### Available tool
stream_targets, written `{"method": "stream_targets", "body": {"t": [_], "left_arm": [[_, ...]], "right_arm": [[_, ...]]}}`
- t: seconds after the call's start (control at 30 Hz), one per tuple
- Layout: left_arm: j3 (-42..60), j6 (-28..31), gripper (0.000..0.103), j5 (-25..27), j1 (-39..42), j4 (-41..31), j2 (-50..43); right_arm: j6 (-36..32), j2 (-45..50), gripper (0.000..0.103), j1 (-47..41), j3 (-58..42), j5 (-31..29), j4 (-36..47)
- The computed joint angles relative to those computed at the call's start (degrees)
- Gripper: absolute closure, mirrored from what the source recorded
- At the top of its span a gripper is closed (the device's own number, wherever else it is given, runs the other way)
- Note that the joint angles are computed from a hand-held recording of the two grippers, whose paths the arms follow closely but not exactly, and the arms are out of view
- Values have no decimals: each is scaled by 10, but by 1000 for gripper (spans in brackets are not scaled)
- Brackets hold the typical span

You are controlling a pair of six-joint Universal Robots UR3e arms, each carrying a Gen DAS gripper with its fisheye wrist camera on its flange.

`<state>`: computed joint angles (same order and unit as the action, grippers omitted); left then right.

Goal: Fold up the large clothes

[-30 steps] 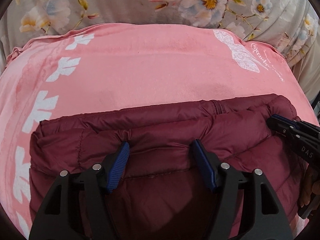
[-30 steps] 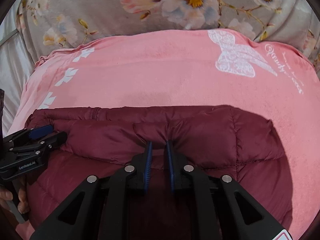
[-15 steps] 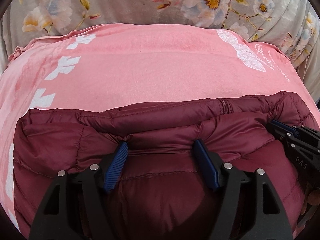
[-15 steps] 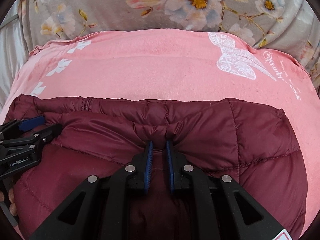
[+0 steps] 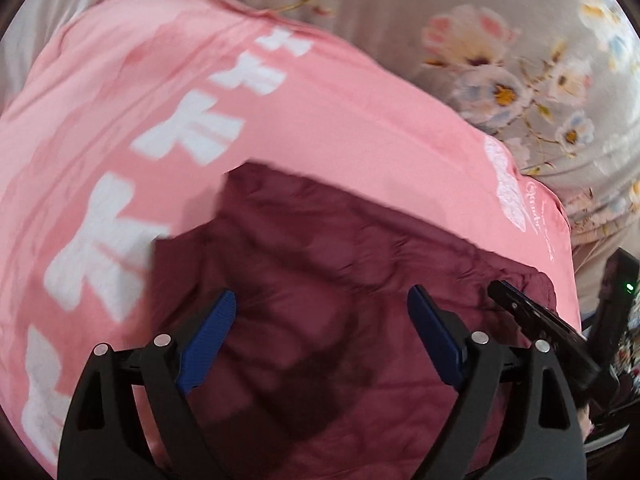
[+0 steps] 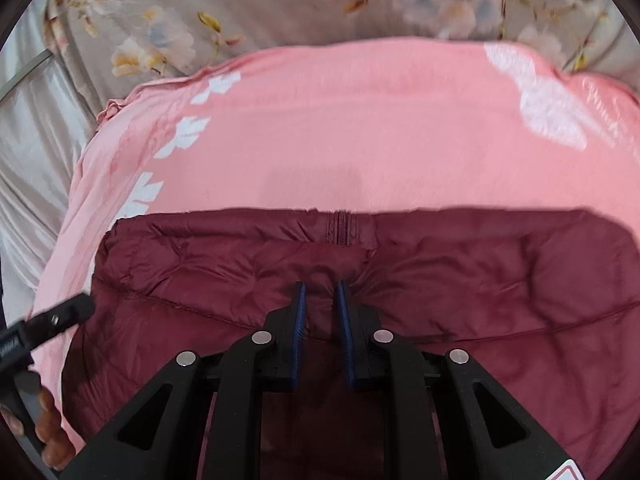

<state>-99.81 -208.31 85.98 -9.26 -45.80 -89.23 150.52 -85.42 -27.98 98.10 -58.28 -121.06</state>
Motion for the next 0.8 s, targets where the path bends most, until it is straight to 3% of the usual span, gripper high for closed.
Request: {"method": "stream_targets", "body": {"t": [0.13, 0.2, 0.27, 0.53, 0.63, 0.7, 0.8], "left_arm": [[-105, 10, 17, -34, 51, -8, 84], [-155, 16, 10, -58, 78, -8, 121], [-211, 22, 10, -100, 111, 15, 159], [-176, -7, 6, -24, 36, 56, 98], [-179, -13, 36, -62, 41, 70, 101], [-180, -17, 70, -103, 52, 75, 106], [-149, -26, 88, -90, 32, 66, 105]], "right_arm": [[5, -7, 90, 9, 45, -9, -53], [3, -13, 90, 14, 72, -14, -92], [4, -16, 90, 18, 92, -19, -125], [4, -17, 91, 10, 124, -3, -174], [1, -14, 90, 6, 119, 5, -166], [-5, -14, 90, 0, 108, 16, -140], [-14, -62, 88, -44, 106, 57, -56]]}}
